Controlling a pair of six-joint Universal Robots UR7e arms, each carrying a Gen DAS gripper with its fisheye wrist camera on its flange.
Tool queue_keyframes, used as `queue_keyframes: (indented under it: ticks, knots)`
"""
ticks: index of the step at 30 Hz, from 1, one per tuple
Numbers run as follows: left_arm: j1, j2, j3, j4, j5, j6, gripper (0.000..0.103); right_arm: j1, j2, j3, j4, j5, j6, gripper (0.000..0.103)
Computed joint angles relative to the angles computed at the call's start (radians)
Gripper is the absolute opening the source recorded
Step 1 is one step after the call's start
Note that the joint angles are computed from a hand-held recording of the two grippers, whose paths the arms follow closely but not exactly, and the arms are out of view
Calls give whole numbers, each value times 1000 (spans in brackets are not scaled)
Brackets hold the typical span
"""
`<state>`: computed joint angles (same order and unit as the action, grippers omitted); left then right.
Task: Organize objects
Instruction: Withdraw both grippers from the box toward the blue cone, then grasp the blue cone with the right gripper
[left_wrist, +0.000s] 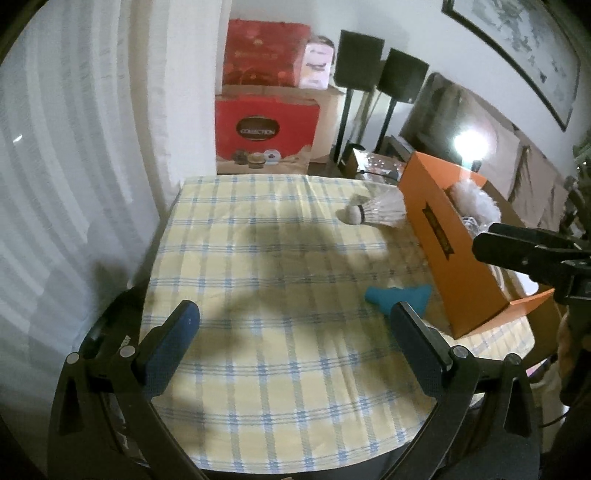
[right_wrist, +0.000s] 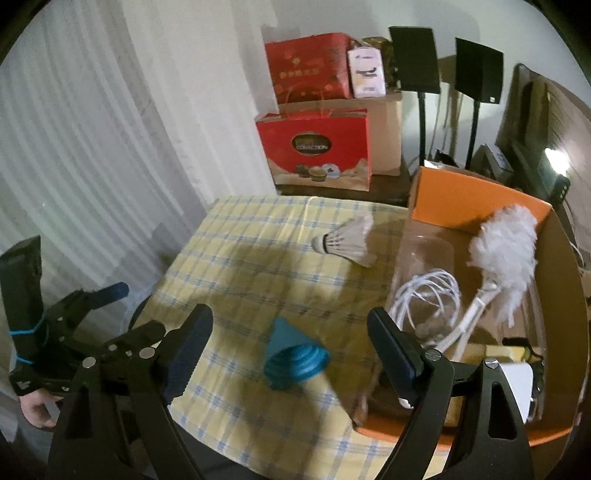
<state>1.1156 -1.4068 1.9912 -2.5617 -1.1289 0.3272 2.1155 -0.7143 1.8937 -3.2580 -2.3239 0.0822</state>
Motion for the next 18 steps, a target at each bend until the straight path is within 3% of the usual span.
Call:
queue_keyframes:
  ticks: [18]
  knots:
    - [71,50,-60,-63,25,-15,103,-62,102,-196,314,1,-13,88]
